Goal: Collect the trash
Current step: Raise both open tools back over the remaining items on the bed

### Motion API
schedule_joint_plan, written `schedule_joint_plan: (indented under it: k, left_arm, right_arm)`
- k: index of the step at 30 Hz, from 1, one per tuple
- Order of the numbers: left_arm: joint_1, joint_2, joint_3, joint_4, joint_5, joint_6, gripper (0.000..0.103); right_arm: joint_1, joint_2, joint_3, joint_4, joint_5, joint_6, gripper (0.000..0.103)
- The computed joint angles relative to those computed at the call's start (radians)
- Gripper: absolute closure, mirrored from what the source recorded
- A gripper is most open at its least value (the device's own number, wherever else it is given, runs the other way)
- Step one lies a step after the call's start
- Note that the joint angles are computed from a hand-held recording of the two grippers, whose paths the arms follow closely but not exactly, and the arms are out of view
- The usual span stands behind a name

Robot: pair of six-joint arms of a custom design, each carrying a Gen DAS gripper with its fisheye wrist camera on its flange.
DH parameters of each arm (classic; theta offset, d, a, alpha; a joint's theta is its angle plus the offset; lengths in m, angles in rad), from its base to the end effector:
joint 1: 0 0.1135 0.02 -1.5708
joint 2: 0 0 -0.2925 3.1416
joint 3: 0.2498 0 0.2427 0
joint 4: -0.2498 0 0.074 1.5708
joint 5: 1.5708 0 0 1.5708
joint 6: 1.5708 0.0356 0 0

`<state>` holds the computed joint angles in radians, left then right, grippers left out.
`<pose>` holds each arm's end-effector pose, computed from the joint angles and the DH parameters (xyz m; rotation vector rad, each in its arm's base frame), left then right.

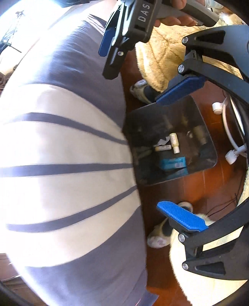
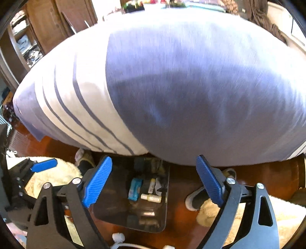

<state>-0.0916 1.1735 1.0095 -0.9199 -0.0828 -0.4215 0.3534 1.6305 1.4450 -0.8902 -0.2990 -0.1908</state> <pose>0.1993 -0.0154 0.3073 -0.4619 2.6091 -0.0608 0.3069 0.1244 0.3260 -0.8057 2.5139 0.4501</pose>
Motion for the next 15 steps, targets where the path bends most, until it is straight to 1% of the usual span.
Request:
schedule_joint_plan:
  k: [8, 15]
  left_arm:
    - [0.042, -0.003, 0.165, -0.066, -0.038, 0.048, 0.008]
    - [0.079, 0.022, 0.323, -0.105, -0.08, 0.085, 0.008]
  right_arm:
    - [-0.012, -0.007, 0.132, -0.035, -0.019, 0.007, 0.008]
    - [-0.032, 0.028, 0.29, -0.082, -0.051, 0.008, 0.007]
